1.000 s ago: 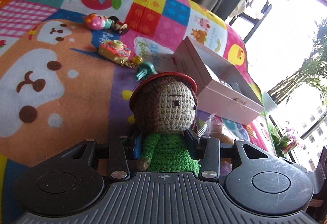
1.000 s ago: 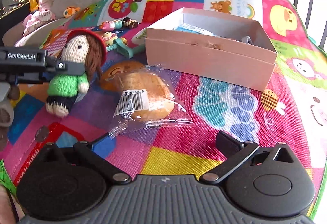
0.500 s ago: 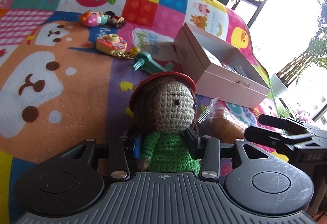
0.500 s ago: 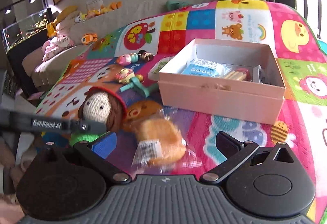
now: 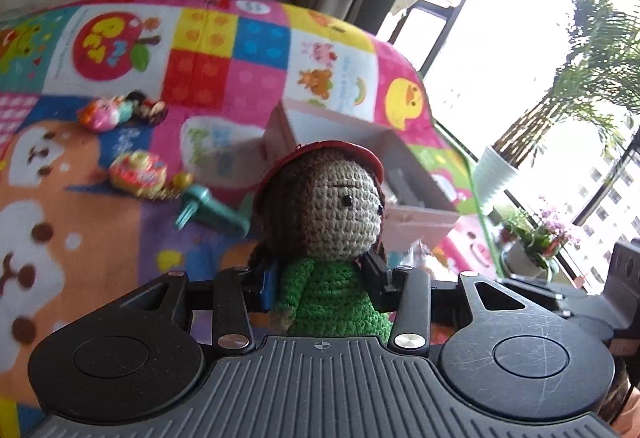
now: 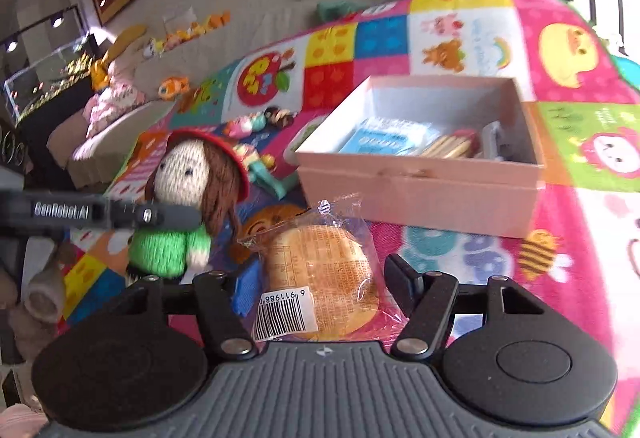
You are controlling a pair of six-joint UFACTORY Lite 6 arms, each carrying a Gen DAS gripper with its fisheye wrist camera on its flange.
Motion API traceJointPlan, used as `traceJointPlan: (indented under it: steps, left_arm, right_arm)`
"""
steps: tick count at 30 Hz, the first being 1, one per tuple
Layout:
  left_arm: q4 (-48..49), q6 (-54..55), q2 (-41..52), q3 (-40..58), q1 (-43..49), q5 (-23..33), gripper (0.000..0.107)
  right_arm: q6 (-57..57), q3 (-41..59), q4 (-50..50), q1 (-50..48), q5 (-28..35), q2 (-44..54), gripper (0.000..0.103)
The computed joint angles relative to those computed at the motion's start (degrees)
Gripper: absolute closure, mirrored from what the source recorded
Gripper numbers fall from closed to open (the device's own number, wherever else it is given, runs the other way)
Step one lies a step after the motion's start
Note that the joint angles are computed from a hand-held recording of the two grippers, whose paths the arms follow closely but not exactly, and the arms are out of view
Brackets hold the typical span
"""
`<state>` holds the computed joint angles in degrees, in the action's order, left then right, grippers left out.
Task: Organize objects
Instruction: 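Carry the doll with the left gripper into the box while the right gripper carries the bun toward it, then lower the bun into the box and open the right gripper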
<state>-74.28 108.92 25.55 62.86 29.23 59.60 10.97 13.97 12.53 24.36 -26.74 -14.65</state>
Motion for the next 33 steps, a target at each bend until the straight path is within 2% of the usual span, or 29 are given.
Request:
traceJointPlan:
  steps: [3,6,8,11,13,15,19,22,26,30,33]
  left_arm:
    - [-5.6,-1.2,-0.2,3.8,-7.5,-0.4,0.060]
    - [-12.0,-1.9,3.3,10.6,-16.6,-4.4,0.060]
    - [-12.8,-4.9,7.9,17.0,-22.0,-8.7,0.060]
    - [-9.4,-11.1,14.4,24.9,-28.7,-17.8,0.060]
    - [-2.2,-18.5,17.9,28.6,-31.5,-22.5,0.060]
    - [2.0,-22.4,18.9,28.3,-32.6,-25.5,0.060]
    - [-3.5,-15.0,16.4,22.9,-29.3,-22.3,0.060]
    - [-13.5,-2.7,9.8,14.5,-25.3,-18.2,0.061]
    - [-20.4,7.6,4.7,6.0,-15.7,-6.5,0.061]
    - [-19.0,11.2,9.1,4.6,-6.2,-0.8,0.061]
    - [-16.8,10.7,16.8,8.4,-1.3,-1.7,0.061]
  right_arm:
    - [-5.3,-5.7,7.0,-0.7,1.7,-10.3,0.037]
    - [-7.1,-9.3,9.7,-2.0,3.2,-17.0,0.037]
    - [-7.2,-10.7,10.0,-2.5,3.3,-18.8,0.037]
    - [-8.4,-12.3,11.9,-2.1,1.8,-19.6,0.037]
    - [-9.0,-13.6,12.9,-2.3,1.2,-20.4,0.037]
    - [-9.3,-14.6,13.4,-2.6,0.5,-20.9,0.037]
    - [-3.4,-14.7,6.1,-6.0,-2.2,-16.9,0.037]
    - [0.3,-13.5,2.0,-8.0,-4.2,-12.8,0.037]
    - [-1.7,-12.6,4.3,-7.9,-4.7,-11.7,0.037]
    - [-5.7,-8.7,5.1,-11.8,-2.1,-13.0,0.037]
    - [-5.1,0.0,1.1,-17.8,-0.8,-7.4,0.037]
